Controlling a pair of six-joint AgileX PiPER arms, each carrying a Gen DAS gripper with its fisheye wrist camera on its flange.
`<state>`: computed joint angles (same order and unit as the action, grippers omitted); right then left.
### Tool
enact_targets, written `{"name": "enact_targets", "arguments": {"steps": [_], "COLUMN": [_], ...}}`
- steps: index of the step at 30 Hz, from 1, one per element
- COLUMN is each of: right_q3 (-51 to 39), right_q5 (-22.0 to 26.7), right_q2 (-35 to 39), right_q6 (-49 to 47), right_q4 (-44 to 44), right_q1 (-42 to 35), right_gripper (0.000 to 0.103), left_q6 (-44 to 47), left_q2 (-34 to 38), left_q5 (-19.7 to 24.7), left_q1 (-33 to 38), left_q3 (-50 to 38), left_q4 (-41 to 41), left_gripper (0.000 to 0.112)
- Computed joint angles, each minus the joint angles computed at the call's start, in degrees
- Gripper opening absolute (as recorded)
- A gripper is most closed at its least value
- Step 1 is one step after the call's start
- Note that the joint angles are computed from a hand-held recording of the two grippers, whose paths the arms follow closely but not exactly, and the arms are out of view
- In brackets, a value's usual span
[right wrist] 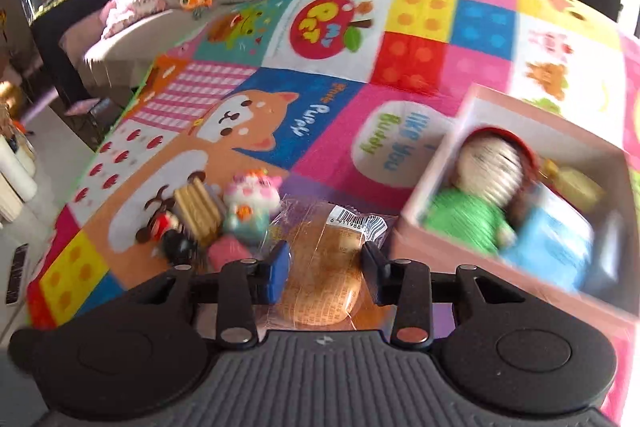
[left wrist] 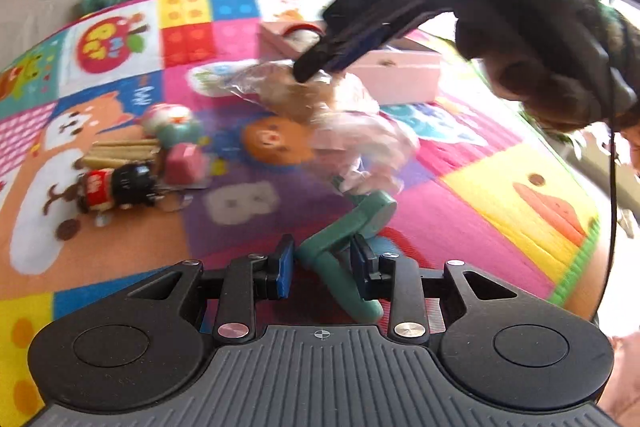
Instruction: Organize objects
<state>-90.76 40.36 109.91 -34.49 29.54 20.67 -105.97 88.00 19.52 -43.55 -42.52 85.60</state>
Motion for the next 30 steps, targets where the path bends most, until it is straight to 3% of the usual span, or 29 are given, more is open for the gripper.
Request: {"name": "enact_targets", "arguments": {"steps": [2,4,6,8,10,12,16,19,23,30], "right_q3": [7.81,15.33,22.98,28.26,31.73,34.03,36.39,37.82,39.63,41.92], "right_q5": [-1.76,-4.6,-10.46,-13.7,-13.47,-12.7,-10.09,-11.75,-16.13,-16.93], "right_q2": [-5.17,-9.73,-14.08,-16.79,-18.08,-18.55,-18.07,-17.43,-16.12,-15.39], "right_q6": [-3.19,-7.17,-9.95,-13.26,-19.35,-24.92,-34.92,-39.65,-45.18,-53.74], "right_q4": [2.0,4.25,5.02,7.86,15.06,20.83,30.69,35.53,40.51,48.01], "right_q1": [-2.76,-5.69,-7.63,-10.21,-13.44,-15.63,-17.35,-15.58,-12.89,-13.1], "right_gripper": [0.018,0.018,0.019,0.035,0.049,0.051,0.064,0.072,0.079,0.079], "left_q6": [8.01,11.22,11.26,10.47,7.44,6.88,20.53,29.85,28.06,37.15], "left_q2": [0.75,2.12,4.2,5.95,7.55,7.82,4.52,2.46,3.73,7.86], "left_q5": [-0.86,-0.22,2.89,6.7,12.97,15.83,9.51,5.76,8.67,9.51], "left_q1": [-0.88,-1.86,-3.09,-3.6,-5.04,-4.8,-4.38,-5.79,-8.61,-9.28], "left_q3": [-1.99,-4.01,-6.55,-8.97,-10.93,-11.82,-9.89,-8.44,-9.19,-13.43], "left_q4": [-6.49,-10.13,-12.42,-14.96,-16.36,-18.48,-23.83,-27.92,-23.61,-22.26], "left_gripper": [0.034,0.034,0.034,0.033,0.033,0.033,0.033,0.033,0.033,0.035]}}
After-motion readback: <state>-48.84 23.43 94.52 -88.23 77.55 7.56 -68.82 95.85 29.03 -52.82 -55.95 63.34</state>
